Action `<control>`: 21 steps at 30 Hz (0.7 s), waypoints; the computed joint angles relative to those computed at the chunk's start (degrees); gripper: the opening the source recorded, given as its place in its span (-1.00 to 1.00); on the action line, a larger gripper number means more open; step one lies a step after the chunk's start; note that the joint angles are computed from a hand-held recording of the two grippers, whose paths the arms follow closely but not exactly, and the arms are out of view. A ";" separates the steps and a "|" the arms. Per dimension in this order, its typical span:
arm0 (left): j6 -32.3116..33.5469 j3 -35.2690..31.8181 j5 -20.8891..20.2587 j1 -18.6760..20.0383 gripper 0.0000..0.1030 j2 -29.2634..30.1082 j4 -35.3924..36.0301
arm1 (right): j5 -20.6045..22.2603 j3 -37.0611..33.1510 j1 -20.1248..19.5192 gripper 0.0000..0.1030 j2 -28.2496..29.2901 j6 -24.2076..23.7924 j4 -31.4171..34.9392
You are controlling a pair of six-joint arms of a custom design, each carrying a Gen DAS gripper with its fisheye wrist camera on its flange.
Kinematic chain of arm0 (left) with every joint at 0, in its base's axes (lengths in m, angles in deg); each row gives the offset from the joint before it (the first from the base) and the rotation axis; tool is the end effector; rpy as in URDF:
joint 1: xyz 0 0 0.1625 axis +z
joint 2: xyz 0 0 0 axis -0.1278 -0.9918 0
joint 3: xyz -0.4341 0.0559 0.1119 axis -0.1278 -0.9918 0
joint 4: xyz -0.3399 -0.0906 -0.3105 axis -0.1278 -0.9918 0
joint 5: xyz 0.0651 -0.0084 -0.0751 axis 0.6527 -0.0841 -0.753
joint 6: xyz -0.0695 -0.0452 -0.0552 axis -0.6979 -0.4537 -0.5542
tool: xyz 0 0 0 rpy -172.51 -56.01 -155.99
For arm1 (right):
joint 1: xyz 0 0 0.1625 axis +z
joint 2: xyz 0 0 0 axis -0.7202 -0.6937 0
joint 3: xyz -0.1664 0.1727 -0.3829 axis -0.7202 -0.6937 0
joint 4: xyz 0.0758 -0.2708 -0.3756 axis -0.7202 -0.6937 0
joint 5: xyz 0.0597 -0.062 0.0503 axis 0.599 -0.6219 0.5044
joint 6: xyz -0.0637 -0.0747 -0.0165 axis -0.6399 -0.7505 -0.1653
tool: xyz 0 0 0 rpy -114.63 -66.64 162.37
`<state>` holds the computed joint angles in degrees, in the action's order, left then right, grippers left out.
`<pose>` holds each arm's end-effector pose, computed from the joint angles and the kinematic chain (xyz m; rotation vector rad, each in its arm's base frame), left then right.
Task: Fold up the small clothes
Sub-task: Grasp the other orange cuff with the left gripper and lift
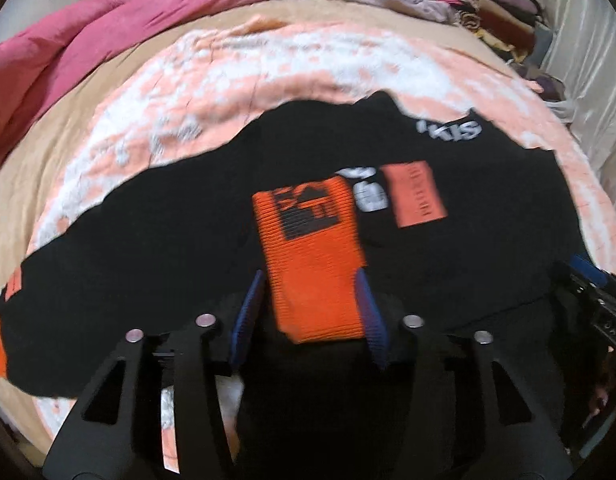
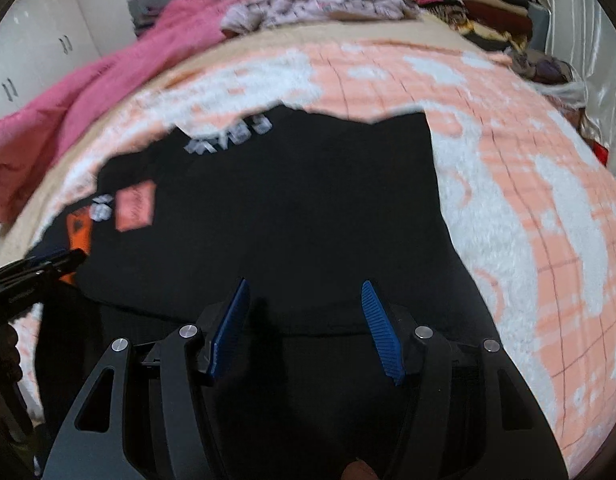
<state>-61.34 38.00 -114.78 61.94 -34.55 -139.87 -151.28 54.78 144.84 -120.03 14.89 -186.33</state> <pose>-0.2591 -0.6873 0.0989 0.9363 2.4193 -0.2926 0.1424 -0.5506 0.1975 -0.3256 -2.2000 0.9468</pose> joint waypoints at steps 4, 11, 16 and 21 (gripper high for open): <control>-0.11 0.68 -1.67 0.72 -0.16 -1.41 -0.51 | 0.75 0.46 0.14 0.15 -0.09 -0.62 -1.64; -0.28 2.51 -1.87 0.19 -0.02 -5.01 -3.47 | 2.46 0.10 2.84 0.47 0.10 -3.95 -5.26; 0.71 3.97 -0.48 -0.06 0.35 -7.32 -5.86 | 2.20 -0.93 4.94 0.75 1.27 -5.77 -6.43; 0.50 5.06 0.91 0.41 0.52 -9.52 -7.08 | 2.29 -2.19 7.26 0.84 2.98 -7.33 -8.02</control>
